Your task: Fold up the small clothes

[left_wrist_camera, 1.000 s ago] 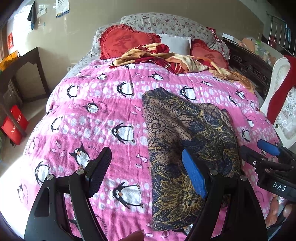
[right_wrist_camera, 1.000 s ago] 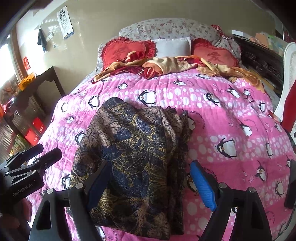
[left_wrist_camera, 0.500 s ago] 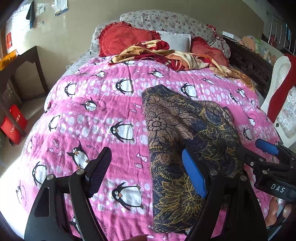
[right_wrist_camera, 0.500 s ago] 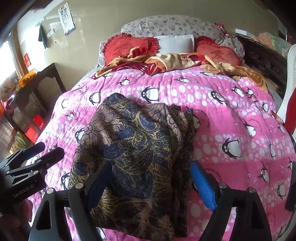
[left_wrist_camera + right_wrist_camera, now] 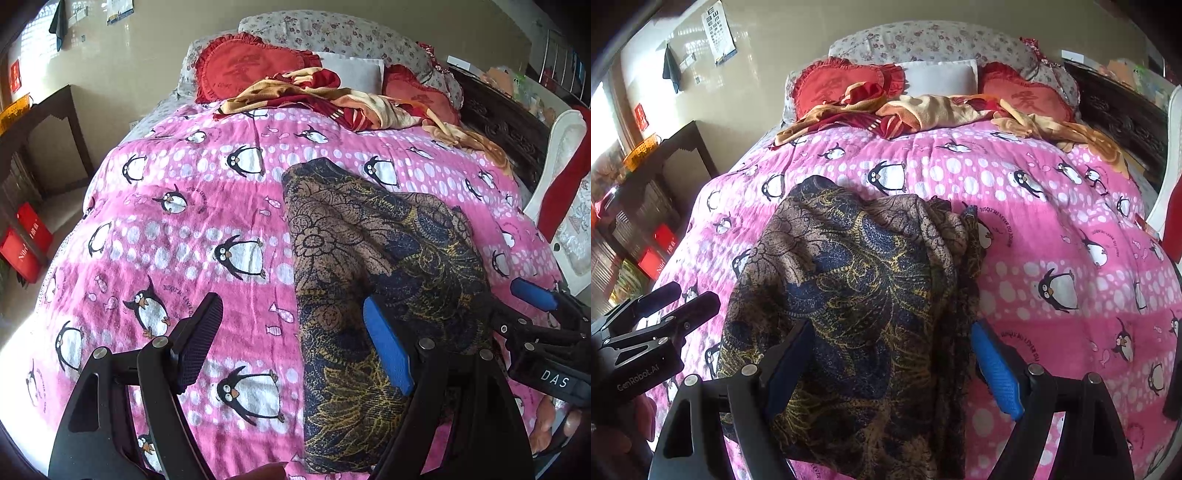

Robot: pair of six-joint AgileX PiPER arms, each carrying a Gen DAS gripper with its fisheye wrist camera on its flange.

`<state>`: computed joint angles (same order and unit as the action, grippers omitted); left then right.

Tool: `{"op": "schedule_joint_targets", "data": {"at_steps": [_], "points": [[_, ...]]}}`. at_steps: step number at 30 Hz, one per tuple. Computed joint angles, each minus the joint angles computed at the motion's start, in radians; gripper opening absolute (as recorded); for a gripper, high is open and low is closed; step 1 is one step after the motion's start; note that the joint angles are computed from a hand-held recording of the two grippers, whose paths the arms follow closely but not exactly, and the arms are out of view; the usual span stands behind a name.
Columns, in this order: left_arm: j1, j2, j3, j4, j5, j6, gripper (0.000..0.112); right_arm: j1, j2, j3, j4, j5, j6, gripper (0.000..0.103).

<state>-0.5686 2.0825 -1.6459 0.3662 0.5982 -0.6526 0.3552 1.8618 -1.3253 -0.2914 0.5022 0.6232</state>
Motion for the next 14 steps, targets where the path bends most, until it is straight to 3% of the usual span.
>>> {"op": "schedule_joint_targets", "data": {"at_steps": [14], "points": [[0.064,0.048,-0.050,-0.086,-0.009,0.068,0.079,-0.097,0.041,-0.008,0.119,-0.033,-0.153,0.084]]}}
